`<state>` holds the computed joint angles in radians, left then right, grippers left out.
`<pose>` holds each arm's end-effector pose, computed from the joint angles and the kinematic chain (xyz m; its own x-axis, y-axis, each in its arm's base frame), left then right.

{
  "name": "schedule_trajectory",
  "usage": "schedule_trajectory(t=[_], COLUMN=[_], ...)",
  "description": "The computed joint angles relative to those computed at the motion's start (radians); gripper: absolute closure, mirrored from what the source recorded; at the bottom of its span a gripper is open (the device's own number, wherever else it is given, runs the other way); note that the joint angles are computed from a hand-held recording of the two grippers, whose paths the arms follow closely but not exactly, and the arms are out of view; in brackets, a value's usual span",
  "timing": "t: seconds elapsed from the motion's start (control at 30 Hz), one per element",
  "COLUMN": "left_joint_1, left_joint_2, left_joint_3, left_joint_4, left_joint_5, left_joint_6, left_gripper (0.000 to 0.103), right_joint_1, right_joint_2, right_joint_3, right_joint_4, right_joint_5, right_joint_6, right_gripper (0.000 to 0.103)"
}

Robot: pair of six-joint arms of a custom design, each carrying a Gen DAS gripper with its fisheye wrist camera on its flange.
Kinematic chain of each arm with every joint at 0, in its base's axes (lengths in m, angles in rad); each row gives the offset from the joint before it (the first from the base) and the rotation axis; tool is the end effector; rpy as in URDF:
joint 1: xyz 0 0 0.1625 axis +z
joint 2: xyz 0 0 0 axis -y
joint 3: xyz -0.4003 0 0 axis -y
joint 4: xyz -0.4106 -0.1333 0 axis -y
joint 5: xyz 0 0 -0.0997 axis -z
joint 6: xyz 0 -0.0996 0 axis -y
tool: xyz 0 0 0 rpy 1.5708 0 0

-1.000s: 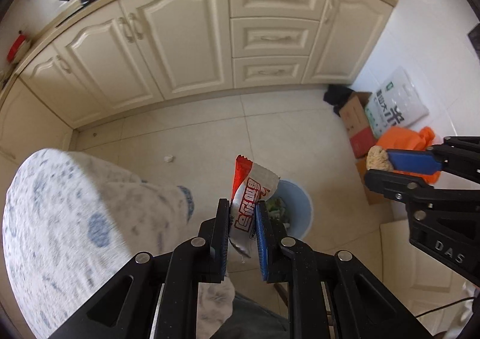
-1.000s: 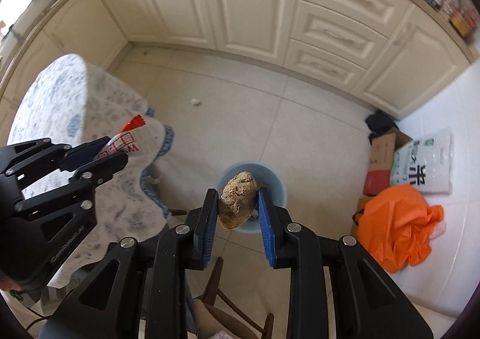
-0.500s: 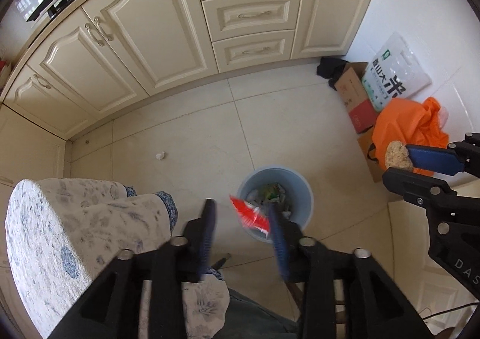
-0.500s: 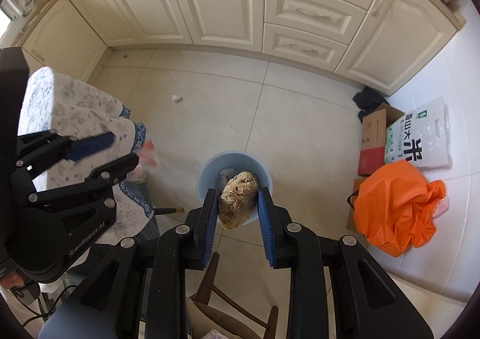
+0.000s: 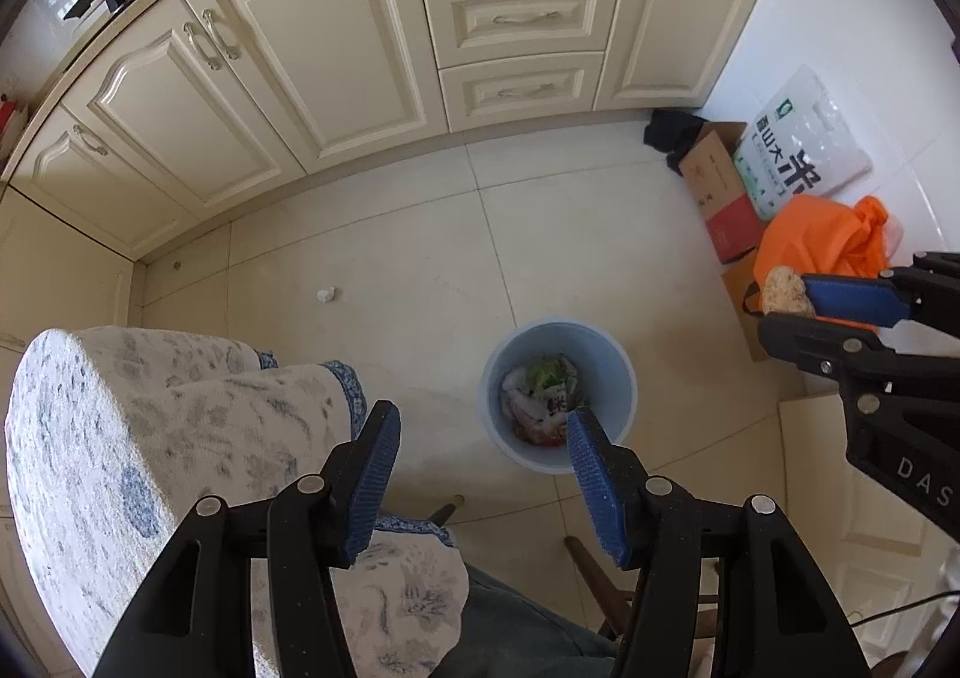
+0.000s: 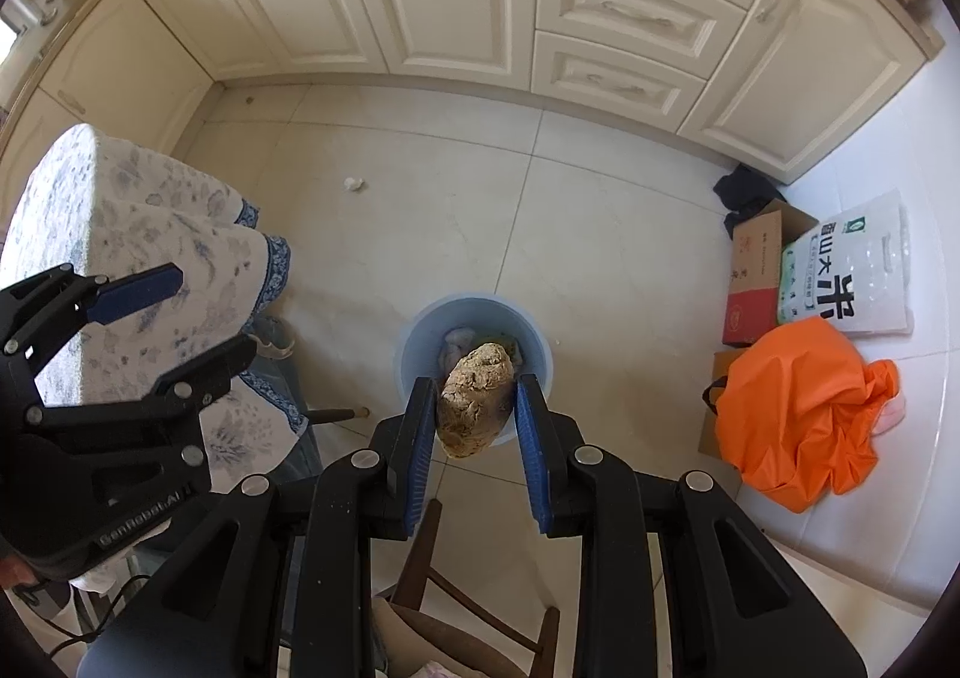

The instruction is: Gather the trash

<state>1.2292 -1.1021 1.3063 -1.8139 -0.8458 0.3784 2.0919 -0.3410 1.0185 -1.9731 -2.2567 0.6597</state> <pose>-0.0418 -0.7126 0.3658 -0.5397 0.5582 -0.6301 0.5748 0.7912 0.2087 0.4453 -0.6347 -0.0623 -0.7562 0.0892 0.6482 -0.0198 0.9871 -0.1589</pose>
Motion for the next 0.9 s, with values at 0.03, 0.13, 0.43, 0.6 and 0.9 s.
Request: schedule_trajectory(t=[0.03,0.13,0.43,0.6,0.9], left_joint_1=[0.002,0.007,0.018,0.023,0.025], left_joint_2=[-0.004,-0.005,-0.008,-0.019,-0.055], left_joint_3=[0.002,-0.004,-0.026,-0.023,0.001], left_joint_4=[0.002,0.015,0.044,0.047,0.048], left_joint_5=[0.002,0.005,0.019,0.012,-0.002], left_joint_6=[-0.001,-0.007,-0.016,-0.014,-0.021], left_gripper=[0.049,0.049,0.049,0.049,0.049], right_joint_1=[0.0,0.004,0.021,0.023,0.04], right_joint_2=[0.007,0.033,0.096,0.109,0.098], right_joint_3=[-0.01,-0.052,-0.152,-0.175,-0.15], right_joint_4=[-0.004,0.016,0.067,0.101,0.101], right_joint_5=[0.005,-0.018,-0.056,-0.057,-0.082], right_joint_6=[-0.005,-0.012,-0.037,-0.029,-0.006], right_gripper=[0.074,0.064,0.031,0.03,0.03])
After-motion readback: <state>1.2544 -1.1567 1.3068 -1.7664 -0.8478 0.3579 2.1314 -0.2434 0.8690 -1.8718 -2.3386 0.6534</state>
